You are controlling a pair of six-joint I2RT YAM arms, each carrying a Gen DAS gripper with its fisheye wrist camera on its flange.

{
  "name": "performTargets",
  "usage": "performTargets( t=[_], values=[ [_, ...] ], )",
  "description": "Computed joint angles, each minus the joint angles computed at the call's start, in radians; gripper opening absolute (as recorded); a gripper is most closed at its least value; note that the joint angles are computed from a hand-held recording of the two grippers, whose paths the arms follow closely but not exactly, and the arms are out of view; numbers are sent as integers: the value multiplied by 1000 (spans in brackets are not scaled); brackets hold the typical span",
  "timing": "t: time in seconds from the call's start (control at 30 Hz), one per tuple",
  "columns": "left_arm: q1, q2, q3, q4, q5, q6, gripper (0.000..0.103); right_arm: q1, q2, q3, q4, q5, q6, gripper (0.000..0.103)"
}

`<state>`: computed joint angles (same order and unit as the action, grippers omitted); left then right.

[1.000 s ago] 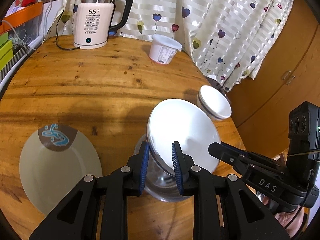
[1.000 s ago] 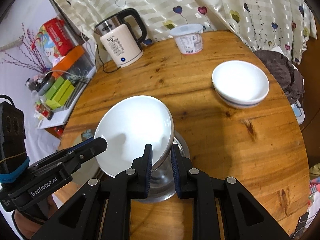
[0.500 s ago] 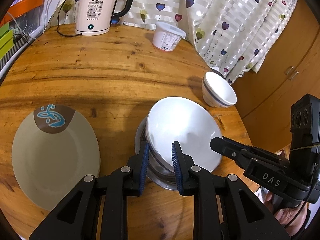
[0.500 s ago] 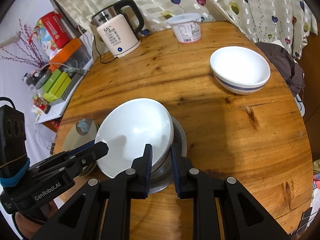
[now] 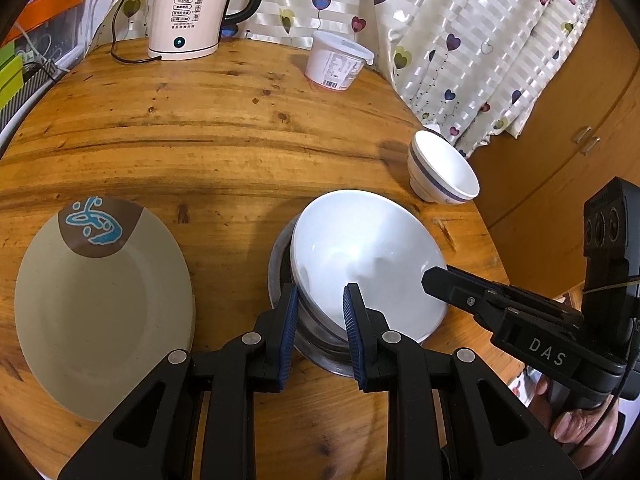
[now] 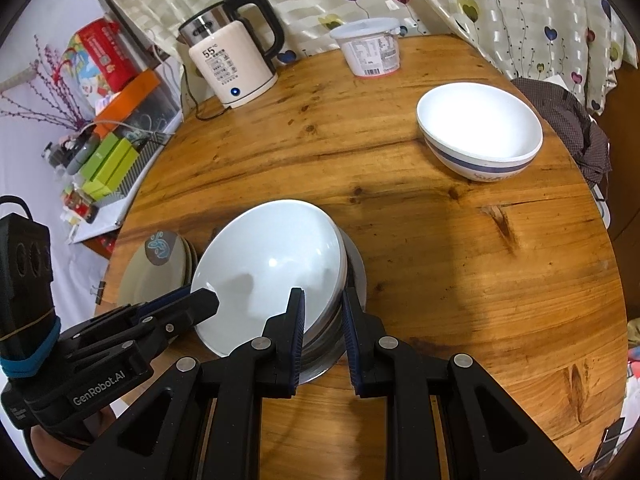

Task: Organize plates and bowls
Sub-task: 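Carry the white bowl with the right tool and lower it into the steel bowl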

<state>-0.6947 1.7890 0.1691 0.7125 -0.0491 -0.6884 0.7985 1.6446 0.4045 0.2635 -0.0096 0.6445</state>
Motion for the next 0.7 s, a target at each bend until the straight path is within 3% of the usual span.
performTargets(
  t=[0.7],
  values=[
    [8, 10, -24, 52, 0, 6, 24, 13, 5, 1, 7, 31, -24, 21]
  ],
)
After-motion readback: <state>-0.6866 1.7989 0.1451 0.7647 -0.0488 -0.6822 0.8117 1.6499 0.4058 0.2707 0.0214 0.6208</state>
